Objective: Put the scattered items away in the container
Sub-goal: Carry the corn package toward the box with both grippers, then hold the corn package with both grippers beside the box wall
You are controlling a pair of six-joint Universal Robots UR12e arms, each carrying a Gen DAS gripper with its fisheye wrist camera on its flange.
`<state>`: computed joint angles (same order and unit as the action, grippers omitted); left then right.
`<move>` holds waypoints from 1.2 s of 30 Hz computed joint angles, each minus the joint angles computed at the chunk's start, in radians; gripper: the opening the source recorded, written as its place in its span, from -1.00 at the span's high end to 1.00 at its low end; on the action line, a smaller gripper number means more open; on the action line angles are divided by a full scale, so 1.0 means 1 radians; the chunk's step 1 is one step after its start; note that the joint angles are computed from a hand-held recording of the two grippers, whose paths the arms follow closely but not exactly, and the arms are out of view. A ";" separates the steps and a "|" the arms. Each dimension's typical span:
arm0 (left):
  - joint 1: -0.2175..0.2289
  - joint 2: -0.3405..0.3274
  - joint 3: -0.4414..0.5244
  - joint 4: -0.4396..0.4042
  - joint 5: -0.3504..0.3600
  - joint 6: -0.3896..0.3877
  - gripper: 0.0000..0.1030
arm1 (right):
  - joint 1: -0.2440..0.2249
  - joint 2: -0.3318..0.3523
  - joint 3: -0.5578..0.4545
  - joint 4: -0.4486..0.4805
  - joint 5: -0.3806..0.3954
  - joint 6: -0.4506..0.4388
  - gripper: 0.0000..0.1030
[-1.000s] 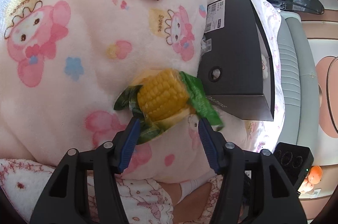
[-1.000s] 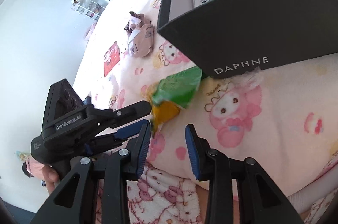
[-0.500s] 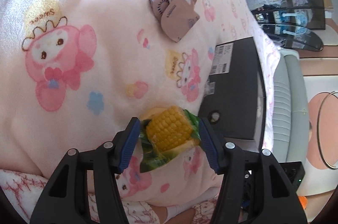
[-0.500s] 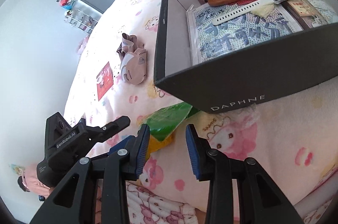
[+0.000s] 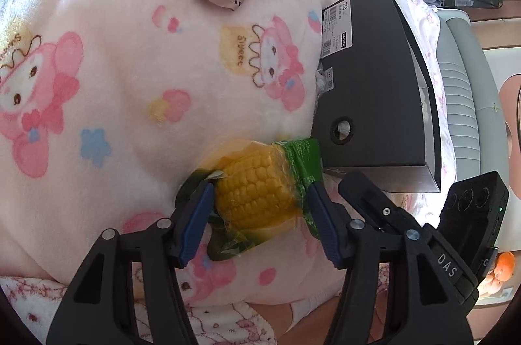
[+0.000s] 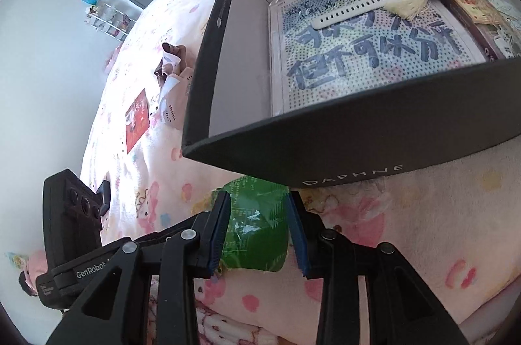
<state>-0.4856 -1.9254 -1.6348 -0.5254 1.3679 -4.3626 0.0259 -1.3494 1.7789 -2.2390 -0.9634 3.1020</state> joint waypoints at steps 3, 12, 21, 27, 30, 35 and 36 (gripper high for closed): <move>0.001 0.000 0.000 -0.003 0.001 -0.006 -0.16 | 0.009 0.016 0.009 -0.016 -0.024 0.026 0.39; 0.003 0.008 -0.028 0.069 -0.019 -0.029 -0.24 | -0.015 0.018 0.027 0.018 0.083 0.035 0.41; -0.041 0.013 0.001 0.072 0.003 0.159 -0.24 | -0.050 -0.057 0.056 0.177 0.106 -0.093 0.40; -0.026 0.013 -0.021 0.113 -0.014 0.075 -0.24 | -0.041 -0.070 0.069 0.096 0.043 -0.067 0.40; -0.021 0.011 -0.033 0.154 -0.029 0.039 -0.24 | -0.031 -0.069 0.066 0.068 0.029 -0.081 0.38; -0.022 0.004 -0.022 0.128 -0.017 0.027 -0.26 | 0.007 -0.038 0.034 0.125 -0.022 -0.166 0.33; -0.023 0.003 -0.018 0.111 -0.008 0.027 -0.27 | 0.008 -0.034 0.039 0.101 -0.013 -0.152 0.32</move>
